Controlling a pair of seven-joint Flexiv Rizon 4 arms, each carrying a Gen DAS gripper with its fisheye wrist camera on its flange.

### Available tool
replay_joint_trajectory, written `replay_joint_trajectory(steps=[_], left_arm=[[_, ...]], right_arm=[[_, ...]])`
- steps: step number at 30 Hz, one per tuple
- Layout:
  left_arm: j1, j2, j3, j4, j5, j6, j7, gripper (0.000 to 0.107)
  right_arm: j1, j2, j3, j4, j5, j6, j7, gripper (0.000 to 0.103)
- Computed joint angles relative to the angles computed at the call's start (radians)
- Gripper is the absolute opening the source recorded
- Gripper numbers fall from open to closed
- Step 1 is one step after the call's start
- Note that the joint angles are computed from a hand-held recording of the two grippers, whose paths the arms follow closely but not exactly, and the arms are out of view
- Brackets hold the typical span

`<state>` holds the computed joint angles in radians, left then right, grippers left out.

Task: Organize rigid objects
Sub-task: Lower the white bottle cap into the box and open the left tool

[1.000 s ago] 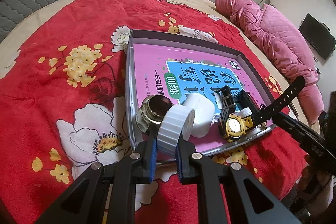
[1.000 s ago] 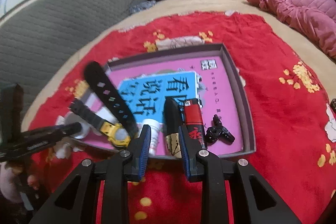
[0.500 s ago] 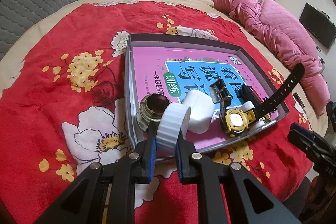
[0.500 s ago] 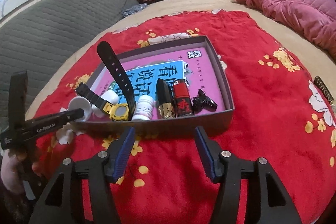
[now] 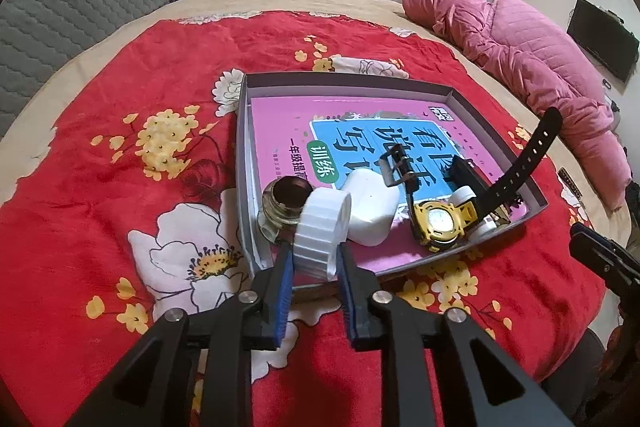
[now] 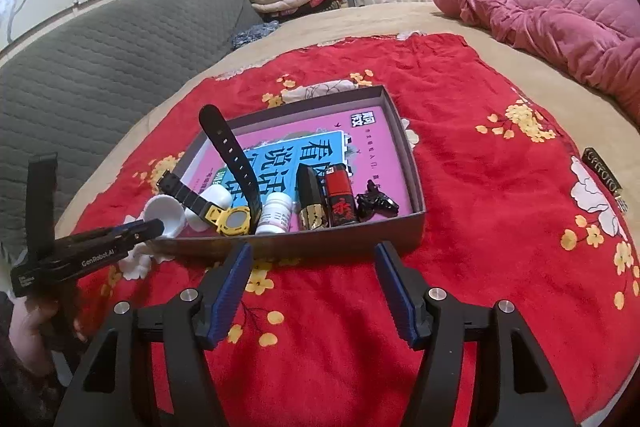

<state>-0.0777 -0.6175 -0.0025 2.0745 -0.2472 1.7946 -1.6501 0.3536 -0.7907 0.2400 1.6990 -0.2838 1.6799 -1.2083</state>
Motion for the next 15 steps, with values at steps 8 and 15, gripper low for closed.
replay_joint_trajectory(steps=[8,15], left_arm=[[-0.033,0.007,0.031,0.008,-0.008,0.004,-0.001,0.023],[-0.081,0.012,0.075,0.011,-0.023,0.002,-0.001,0.024]], right_arm=[[-0.004,0.011,-0.001,0.015,0.009,0.02,0.009,0.069],[0.001,0.016,-0.006,0.023,0.001,0.037,0.008,0.071]])
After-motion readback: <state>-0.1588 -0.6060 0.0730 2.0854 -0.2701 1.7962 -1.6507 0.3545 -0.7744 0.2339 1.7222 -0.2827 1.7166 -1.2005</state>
